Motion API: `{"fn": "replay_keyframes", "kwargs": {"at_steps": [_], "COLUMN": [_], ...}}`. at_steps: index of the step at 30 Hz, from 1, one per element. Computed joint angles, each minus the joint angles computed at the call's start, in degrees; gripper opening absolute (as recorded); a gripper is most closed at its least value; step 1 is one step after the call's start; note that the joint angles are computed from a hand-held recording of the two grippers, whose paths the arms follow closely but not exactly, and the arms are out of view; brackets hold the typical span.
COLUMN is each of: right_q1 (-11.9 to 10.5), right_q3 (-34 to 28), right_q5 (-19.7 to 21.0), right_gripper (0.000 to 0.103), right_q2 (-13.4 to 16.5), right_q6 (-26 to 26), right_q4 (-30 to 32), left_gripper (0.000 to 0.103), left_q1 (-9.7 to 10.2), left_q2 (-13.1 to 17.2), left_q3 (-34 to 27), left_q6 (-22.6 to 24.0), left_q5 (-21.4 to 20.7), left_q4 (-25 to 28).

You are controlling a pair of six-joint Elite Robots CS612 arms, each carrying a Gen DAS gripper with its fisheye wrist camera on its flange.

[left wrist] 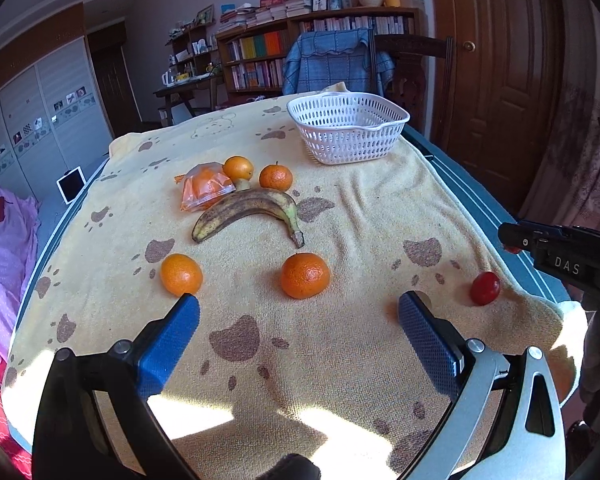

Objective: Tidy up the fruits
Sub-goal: 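Lift the tomato with the right gripper while the left gripper grasps the other red tomato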

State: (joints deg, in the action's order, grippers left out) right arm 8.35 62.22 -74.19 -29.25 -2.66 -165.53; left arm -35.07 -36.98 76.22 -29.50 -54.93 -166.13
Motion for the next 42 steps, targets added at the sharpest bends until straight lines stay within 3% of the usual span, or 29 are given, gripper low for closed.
{"fn": "replay_keyframes", "kwargs": {"at_steps": [4,8,22,31,36,42], "right_q1": [-0.5,-0.8,-1.6,-1.9,-1.8,-1.7], "right_q3": [0.5,0.9,2.2,2.4,2.4,2.5], "right_q5": [-0.5,-0.3,-0.7,-1.0,-1.0,-1.1], "right_gripper": [0.031,0.032,0.031,0.032,0.032,0.032], "right_q2": [-0.2,-0.4,-1.1,-1.2,-1.2,-1.3], "right_q6": [1.1,1.9,3.7,4.3,3.7,3.5], "right_q4": [-0.9,-1.6,-4.1,-4.4,-4.4,-4.2], "left_gripper": [0.098,0.098,0.097,0.069,0.043,0.031], "left_q1": [0.57,1.08,1.16,2.17,3.16,3.15], "left_q2": [1.5,3.3,7.6,9.5,10.1,9.7], "left_q3": [-1.8,-4.7,-13.0,-16.3,-17.7,-17.0], "left_q6": [4.1,4.7,9.9,11.1,9.0,8.4], "left_q5": [-8.8,-15.3,-22.9,-30.5,-35.4,-34.9], "left_q4": [-6.0,-6.5,-0.8,2.4,5.7,5.8]}}
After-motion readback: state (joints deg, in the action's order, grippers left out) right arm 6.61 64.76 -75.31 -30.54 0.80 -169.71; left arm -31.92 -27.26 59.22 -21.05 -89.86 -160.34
